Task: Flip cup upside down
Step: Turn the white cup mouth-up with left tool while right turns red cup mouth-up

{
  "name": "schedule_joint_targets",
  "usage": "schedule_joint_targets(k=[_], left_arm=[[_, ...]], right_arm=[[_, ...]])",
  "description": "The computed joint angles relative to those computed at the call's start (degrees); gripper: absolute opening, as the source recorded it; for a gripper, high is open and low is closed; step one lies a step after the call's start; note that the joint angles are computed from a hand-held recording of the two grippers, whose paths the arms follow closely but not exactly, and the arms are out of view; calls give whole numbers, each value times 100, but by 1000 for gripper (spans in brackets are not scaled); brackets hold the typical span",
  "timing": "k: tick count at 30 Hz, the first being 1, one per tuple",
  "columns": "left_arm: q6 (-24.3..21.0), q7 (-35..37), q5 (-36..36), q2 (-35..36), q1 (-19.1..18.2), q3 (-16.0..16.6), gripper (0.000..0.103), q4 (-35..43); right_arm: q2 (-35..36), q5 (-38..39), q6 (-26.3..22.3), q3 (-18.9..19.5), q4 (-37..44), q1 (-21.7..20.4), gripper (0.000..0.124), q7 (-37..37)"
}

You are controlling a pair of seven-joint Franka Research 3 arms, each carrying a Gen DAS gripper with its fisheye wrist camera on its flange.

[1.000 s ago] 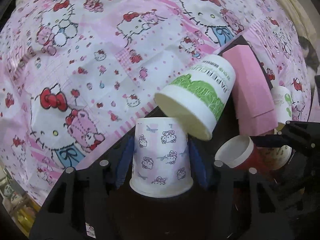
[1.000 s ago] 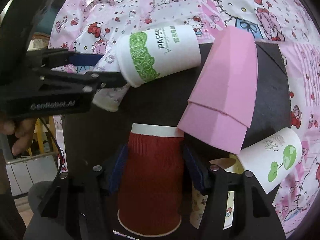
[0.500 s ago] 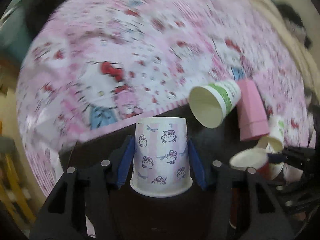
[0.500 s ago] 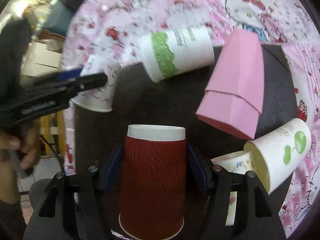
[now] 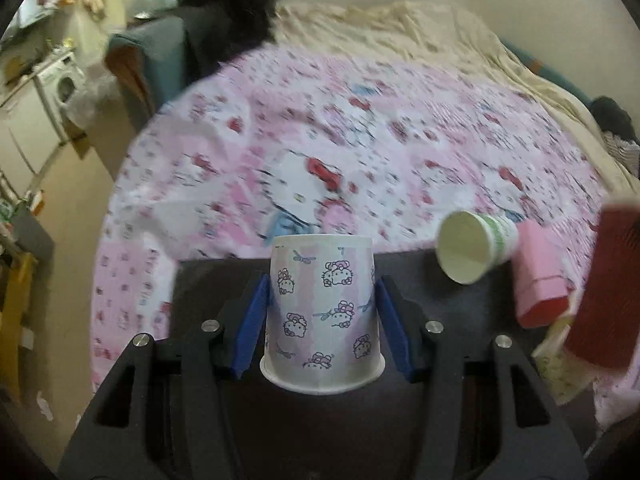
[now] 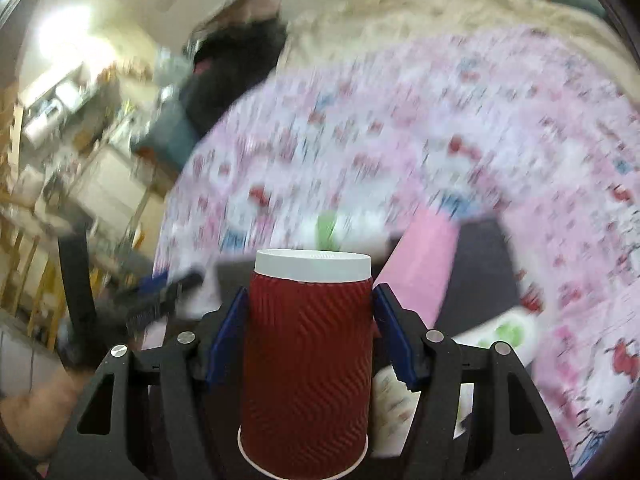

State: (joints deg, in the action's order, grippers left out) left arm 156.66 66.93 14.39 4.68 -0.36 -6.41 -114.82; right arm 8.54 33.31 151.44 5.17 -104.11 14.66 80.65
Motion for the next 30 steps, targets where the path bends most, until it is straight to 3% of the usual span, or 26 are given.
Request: schedule_joint_targets(k=[2, 4, 6, 12, 15, 17, 18, 22, 26, 30], left_arm=[[117, -137, 84, 5, 34, 57, 51, -30], [183, -419, 384, 51, 39, 126, 51, -12], [262, -413, 260, 113, 98, 114, 51, 18], [302, -661, 431, 298, 86, 140, 51, 149], [435, -585, 375, 339, 111, 108, 51, 130], [445, -619, 494, 394, 81, 130, 51, 168], [456, -671, 543, 415, 69, 145, 51, 183], [408, -835, 599, 518, 45, 161, 52, 282], [325, -815, 554, 579, 47, 138, 52, 319], [359, -915, 669, 560, 20, 163, 52, 274]], right_arm=[[-124, -353, 580, -146, -136, 11, 66, 271], [-98, -1266, 953, -393, -152, 63, 66, 1006], [115, -2391, 1086, -688, 19, 130, 66, 1682], [625, -3213, 1378, -910, 275, 100, 66, 2265], [881, -4152, 1512, -1429, 353, 503, 66, 2978], [954, -4230, 1826, -1453, 265, 489, 66, 3015], [1009, -4547, 1909, -1687, 275, 671, 66, 3288], [1246, -5111, 1886, -2154, 483, 1020, 66, 3845], [1389, -4936, 1897, -1940, 598, 799, 66, 3809], [1497, -5063, 2170, -2295, 600, 1081, 66, 4142]])
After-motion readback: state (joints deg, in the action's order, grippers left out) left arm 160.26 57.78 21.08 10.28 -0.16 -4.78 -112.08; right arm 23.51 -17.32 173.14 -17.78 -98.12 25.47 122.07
